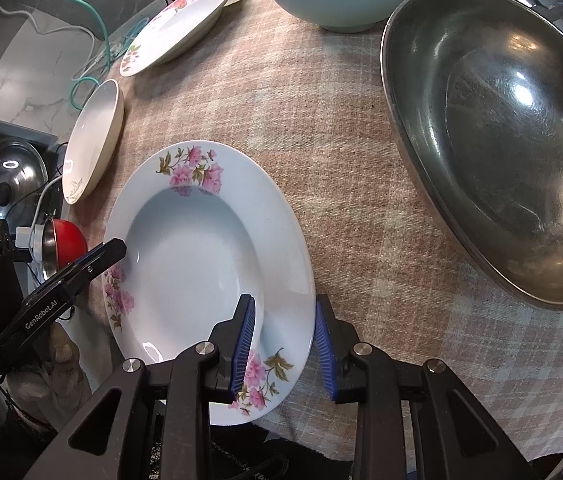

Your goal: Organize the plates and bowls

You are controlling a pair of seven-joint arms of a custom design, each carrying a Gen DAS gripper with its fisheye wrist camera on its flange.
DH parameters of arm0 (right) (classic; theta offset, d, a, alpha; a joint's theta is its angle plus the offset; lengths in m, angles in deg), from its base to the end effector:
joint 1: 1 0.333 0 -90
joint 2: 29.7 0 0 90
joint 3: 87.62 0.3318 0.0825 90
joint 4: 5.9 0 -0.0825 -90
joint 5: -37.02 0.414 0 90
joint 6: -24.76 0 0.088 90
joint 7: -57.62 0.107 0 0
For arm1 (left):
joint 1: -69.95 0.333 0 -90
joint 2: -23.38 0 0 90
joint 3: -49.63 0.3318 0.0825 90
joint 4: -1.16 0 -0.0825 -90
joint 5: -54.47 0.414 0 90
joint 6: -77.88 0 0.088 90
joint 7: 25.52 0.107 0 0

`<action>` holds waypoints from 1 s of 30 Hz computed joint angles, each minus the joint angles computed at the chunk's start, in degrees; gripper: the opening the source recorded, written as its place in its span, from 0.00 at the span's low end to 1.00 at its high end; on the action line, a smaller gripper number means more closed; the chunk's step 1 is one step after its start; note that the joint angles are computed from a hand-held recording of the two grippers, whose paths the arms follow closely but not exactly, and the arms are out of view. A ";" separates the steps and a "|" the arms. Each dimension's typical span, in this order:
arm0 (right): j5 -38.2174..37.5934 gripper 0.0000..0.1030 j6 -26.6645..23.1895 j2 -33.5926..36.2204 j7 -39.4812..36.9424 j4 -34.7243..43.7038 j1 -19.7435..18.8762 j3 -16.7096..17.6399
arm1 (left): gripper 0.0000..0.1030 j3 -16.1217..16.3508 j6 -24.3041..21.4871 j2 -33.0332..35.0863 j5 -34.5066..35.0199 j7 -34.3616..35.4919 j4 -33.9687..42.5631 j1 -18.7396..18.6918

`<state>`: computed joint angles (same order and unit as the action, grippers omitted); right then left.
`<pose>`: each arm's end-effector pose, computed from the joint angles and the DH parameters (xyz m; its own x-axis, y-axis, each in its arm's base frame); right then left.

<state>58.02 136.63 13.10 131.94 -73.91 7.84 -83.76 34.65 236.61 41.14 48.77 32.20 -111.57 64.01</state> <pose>0.7727 0.1832 0.3512 0.3286 -0.8707 -0.3660 -0.9438 -0.3172 -0.0928 0.6367 -0.2269 0.3712 0.2238 -0.8969 0.3813 -0.8809 -0.3536 -0.3145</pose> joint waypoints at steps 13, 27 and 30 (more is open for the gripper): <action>0.68 0.32 2.37 -1.91 -0.89 -3.54 -0.11 -0.09 | 0.25 2.32 0.12 -1.79 4.90 -3.65 -0.99 -1.81; 2.17 0.33 12.13 -10.49 -5.25 -14.43 -0.64 0.12 | 0.25 2.79 0.82 -3.44 9.28 -5.93 -1.00 -2.04; 3.75 0.33 12.89 -11.43 -7.74 -14.86 -1.07 0.86 | 0.25 2.89 0.86 -3.97 9.08 -6.37 -1.17 -1.79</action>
